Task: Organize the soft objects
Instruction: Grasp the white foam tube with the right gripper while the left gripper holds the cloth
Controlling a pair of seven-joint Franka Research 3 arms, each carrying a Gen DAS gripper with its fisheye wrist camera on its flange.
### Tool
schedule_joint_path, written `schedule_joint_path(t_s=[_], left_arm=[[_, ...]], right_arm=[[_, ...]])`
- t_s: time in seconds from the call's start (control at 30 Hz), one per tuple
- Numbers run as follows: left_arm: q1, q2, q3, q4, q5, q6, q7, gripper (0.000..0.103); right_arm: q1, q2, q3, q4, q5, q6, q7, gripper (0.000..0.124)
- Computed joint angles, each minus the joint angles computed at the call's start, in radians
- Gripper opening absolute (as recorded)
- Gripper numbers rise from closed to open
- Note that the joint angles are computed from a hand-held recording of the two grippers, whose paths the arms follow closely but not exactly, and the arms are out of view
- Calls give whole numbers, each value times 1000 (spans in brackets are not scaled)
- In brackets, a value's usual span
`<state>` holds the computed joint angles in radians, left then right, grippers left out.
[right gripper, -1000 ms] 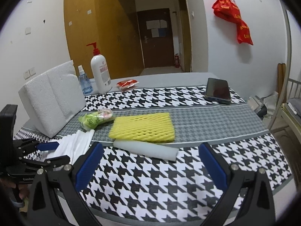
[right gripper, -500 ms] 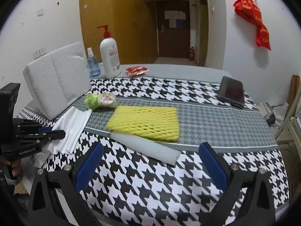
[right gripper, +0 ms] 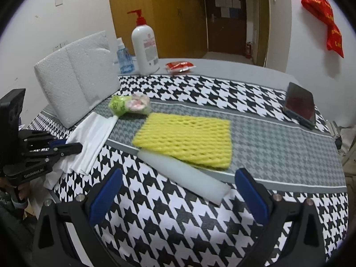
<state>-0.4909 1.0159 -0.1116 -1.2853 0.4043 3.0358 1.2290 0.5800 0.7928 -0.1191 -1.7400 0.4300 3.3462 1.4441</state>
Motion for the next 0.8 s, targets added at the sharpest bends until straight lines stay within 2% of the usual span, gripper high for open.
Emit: schedule_joint_path(t_s=[0.1,0.23,0.3,0.37,0.43,0.5,0.57,0.67,0.8], left_arm=[[6,1,-9,-1,-4,0,5,9],[26,-1,-34,-9,-12,5,27,9],[32,-6,-38,-20,-14,11,36,9],[37,-11,-44,-29,-18,15,42,9],[44,-16,-51,-38,-23,15,49,9],[52,-24,-59,-54,-28,21,56,9],[55,-33,-59,-71,-31,29,58,9],[60,-36,-63,-79,-35,33,62,9],[68,-40,-72,-89,-41,39,69,9]], right_arm=[[32,8,-42,15,7,-44,10,89],[29,13,-48,28,-23,-79,34,86],[32,13,-56,28,-40,-91,43,80],[84,22,-124,34,-40,-119,84,69],[105,22,-154,27,-59,-123,110,64],[129,24,-188,22,-67,-130,146,63],[127,19,-189,16,-89,-132,156,63],[196,34,-276,14,-158,-160,221,63],[154,29,-233,25,-170,-171,200,63]])
